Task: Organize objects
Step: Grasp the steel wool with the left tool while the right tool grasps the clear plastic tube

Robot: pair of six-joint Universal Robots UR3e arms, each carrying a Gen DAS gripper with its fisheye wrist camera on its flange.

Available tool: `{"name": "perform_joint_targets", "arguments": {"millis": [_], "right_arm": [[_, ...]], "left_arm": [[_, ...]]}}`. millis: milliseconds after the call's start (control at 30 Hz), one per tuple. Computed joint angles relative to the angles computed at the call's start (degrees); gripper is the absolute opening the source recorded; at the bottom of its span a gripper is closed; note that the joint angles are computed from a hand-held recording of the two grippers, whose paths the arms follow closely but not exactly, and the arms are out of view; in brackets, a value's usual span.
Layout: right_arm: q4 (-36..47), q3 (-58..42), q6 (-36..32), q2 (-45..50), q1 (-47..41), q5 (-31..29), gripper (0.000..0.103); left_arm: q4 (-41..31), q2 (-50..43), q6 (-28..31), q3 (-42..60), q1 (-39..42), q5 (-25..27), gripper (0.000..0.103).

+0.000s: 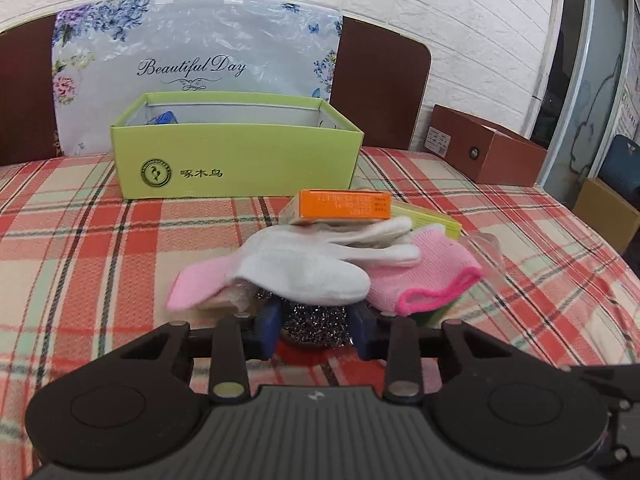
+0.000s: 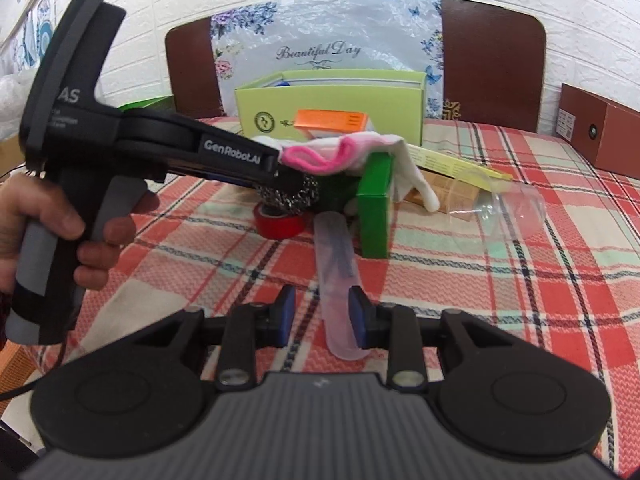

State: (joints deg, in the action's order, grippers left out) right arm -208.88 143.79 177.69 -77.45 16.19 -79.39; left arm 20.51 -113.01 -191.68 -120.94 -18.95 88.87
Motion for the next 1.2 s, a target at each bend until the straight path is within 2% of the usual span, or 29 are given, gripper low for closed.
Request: {"name": "perform_joint_targets", "arguments": {"millis": [67,200,300,333,400,467,533,700,767,800,833,933,967,1000,1067,1133,1200], "right_arm": [[1.45,-0.22,-0.63,-1.02,0.2,0.83,0.028],[1.97,-0.6,-1.61,-1.46,0.89,1.21,0.029],[1.18,-2.23,-1.15,0.88,1.95,-1.13,0.036],[1.25,-2.86,-0.83,1.5,2.21,-1.97,0.037],[1.11,-3.82,-0.66,2.73,2.29,-2.89,0.047],[2.2,-4.93,-1.22,3.4,2.44,-3.87,0.048],[3.24,-5.97,-1.48,4.04,2.35,-4.23,0.048],[4.45,-8.47,-2.41,6.34,1.24,-3.18,0.048],[5.04,-9.87,-2.38,7.39,0.95,-2.53,0.048],[5.23,-10.66,-2.05,8.15,0.85,-2.17,0.048],[5.33,-11.28,-1.85,8.72,0.85,-2.0,0.048],[4.13,-11.84,-1.42,10.25,1.36,-2.46,0.044],[3.51,-11.56,-1.52,10.41,1.51,-2.66,0.037],[3.15,-11.23,-1.54,10.34,1.61,-2.91,0.027],[3.48,-10.4,-1.03,9.32,1.3,-2.7,0.027],[5.02,-9.25,-0.74,7.19,0.94,-2.11,0.027],[6.54,-6.12,-0.88,3.38,-1.76,3.34,0.027]], "left_arm": [[2.15,3.65,-0.09,-5.55,1.08,-2.41,0.032],[4.2,9.28,0.81,-14.42,1.72,-3.66,0.032],[5.5,10.65,-0.35,-18.38,1.47,-2.41,0.04],[5.54,10.63,-1.34,-18.87,1.31,-1.57,0.045],[5.94,10.33,-2.65,-19.29,1.96,-2.56,0.05],[4.66,9.82,-4.17,-17.96,1.94,-3.06,0.055],[3.47,8.64,-5.59,-15.83,0.74,-1.61,0.067],[0.62,5.76,-7.13,-10.75,-1.65,2.62,0.073],[0.22,5.35,-7.01,-10.19,-1.34,2.17,0.067],[-0.43,5.37,-6.75,-9.97,-1.12,1.95,0.057],[-1.12,5.35,-6.57,-9.77,-0.98,1.82,0.051],[0.28,5.13,-7.12,-10.87,-0.48,1.46,0.054],[0.67,5.06,-7.48,-11.13,-0.46,1.61,0.054],[0.8,5.09,-7.55,-11.44,-0.3,1.28,0.054],[0.98,5.59,-6.77,-12.26,0.67,-0.9,0.044],[0.98,6.9,-6.18,-13.24,1.05,-1.76,0.04],[1.27,9.06,-5.2,-14.81,1.93,-3.26,0.039]]}}
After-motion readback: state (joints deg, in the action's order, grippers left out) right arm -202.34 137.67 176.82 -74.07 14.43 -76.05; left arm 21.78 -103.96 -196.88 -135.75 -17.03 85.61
